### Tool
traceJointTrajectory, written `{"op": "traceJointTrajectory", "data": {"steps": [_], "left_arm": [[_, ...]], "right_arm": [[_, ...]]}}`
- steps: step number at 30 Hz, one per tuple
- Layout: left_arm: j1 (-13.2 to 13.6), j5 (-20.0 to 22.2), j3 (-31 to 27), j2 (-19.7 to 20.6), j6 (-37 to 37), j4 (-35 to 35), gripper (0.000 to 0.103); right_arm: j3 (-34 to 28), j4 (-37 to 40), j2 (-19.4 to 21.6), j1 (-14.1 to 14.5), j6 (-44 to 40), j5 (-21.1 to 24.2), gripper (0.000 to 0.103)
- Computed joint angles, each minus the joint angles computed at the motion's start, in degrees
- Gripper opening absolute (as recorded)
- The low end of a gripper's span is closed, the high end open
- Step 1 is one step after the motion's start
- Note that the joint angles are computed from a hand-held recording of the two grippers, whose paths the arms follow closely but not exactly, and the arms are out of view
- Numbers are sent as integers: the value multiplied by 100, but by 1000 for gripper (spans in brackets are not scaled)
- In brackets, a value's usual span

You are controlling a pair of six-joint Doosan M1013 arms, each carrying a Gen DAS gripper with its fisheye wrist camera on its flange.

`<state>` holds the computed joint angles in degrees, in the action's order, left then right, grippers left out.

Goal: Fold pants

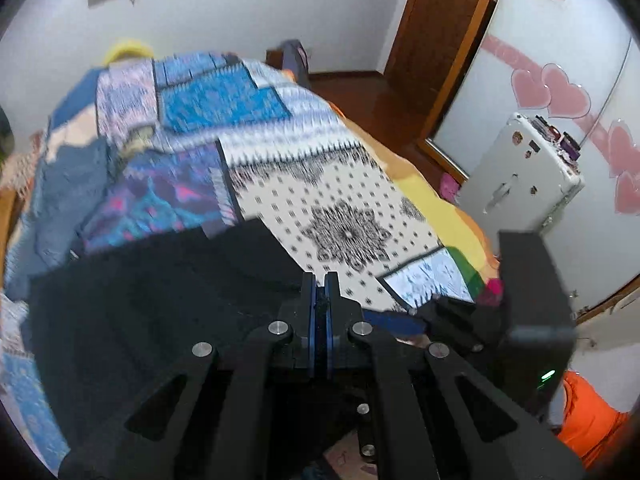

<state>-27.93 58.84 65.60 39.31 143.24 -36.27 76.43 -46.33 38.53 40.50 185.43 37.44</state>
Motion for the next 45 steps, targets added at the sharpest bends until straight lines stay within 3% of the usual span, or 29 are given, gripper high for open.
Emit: {"op": "traceJointTrajectory", "data": {"steps": [3,7,10,15,18,22,24,27,32,39,43,45], "left_arm": [[15,272,-46,58,-52,46,2],[26,189,33,-55,121,178,3],[114,-35,134,-233,420,-84,13],[338,-911,273,-496,681,-384,47],[411,-1415,236,-468,429,110,54],[529,-1356,-2,-195,-369,1033,54],[572,-1203,-116,-25,-775,1493,54],[665,-914,-193,151,-883,1475,55],[671,-1393,140,94,-380,1301,58],[795,-1258,19,255,-311,838,75],[819,-1164,-50,300,-388,750,77],[814,-1146,-52,291,-439,784,77]], "right_arm": [[113,-59,-79,27,179,-11,64],[285,-291,-212,92,522,52,64],[324,-394,-267,141,613,218,64],[332,-605,-315,168,883,432,64],[350,-874,-352,144,1115,356,64],[197,-904,-280,19,950,-6,64],[82,-665,-199,-87,653,-291,64],[-150,139,-32,-262,-170,-686,63],[-406,1477,167,-458,-1383,-935,63],[-778,2458,390,-537,-2523,-726,61],[-848,3011,414,-581,-3067,-844,34],[-921,3170,420,-572,-3316,-745,27]]}}
